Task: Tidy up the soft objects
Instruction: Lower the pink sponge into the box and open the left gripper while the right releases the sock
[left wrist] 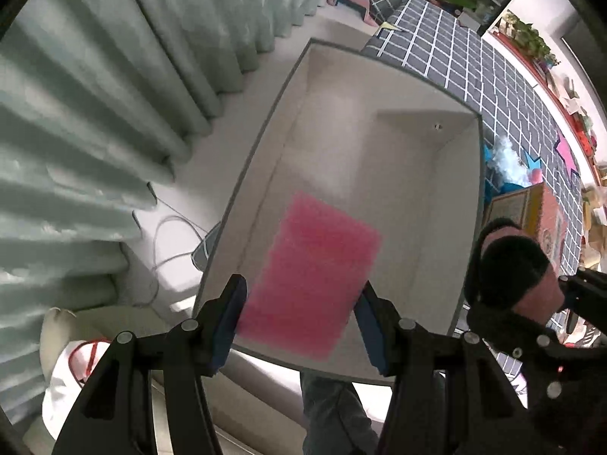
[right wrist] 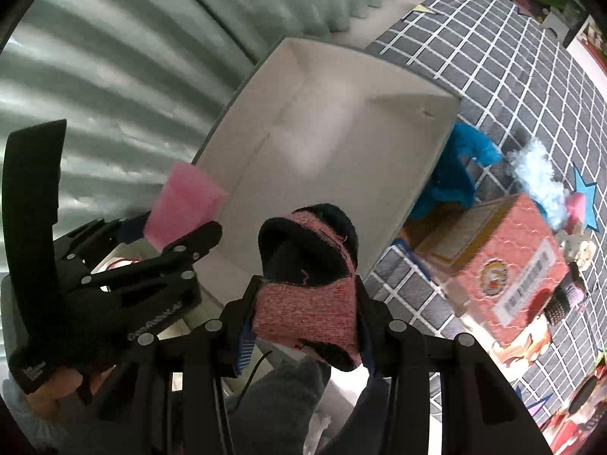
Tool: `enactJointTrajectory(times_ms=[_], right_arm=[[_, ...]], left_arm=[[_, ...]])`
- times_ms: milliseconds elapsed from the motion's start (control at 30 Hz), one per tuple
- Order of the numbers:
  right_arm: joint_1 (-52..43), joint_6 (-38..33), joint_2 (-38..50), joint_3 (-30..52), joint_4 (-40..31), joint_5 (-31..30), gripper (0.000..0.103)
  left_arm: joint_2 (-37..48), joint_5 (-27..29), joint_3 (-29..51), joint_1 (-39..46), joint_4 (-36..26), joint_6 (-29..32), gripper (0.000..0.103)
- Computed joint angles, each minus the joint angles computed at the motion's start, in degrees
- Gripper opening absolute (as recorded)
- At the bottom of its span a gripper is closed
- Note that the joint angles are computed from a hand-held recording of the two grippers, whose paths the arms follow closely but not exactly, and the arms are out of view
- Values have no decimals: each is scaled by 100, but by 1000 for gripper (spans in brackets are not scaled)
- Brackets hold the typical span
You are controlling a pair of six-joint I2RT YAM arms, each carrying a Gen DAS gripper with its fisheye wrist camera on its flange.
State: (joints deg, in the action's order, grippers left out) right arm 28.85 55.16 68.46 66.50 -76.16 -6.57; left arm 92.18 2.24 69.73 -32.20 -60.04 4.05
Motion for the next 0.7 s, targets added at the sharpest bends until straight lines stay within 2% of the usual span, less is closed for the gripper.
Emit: enactJointTrajectory(times_ms=[200, 700], right_arm=[[159, 96, 98, 1, 99, -107, 45], [-122, -145, 65, -482, 556, -440, 45]], left_arm=[[90, -55, -140, -4, 99, -11, 60], [209, -120, -332, -45, 230, -25, 60]])
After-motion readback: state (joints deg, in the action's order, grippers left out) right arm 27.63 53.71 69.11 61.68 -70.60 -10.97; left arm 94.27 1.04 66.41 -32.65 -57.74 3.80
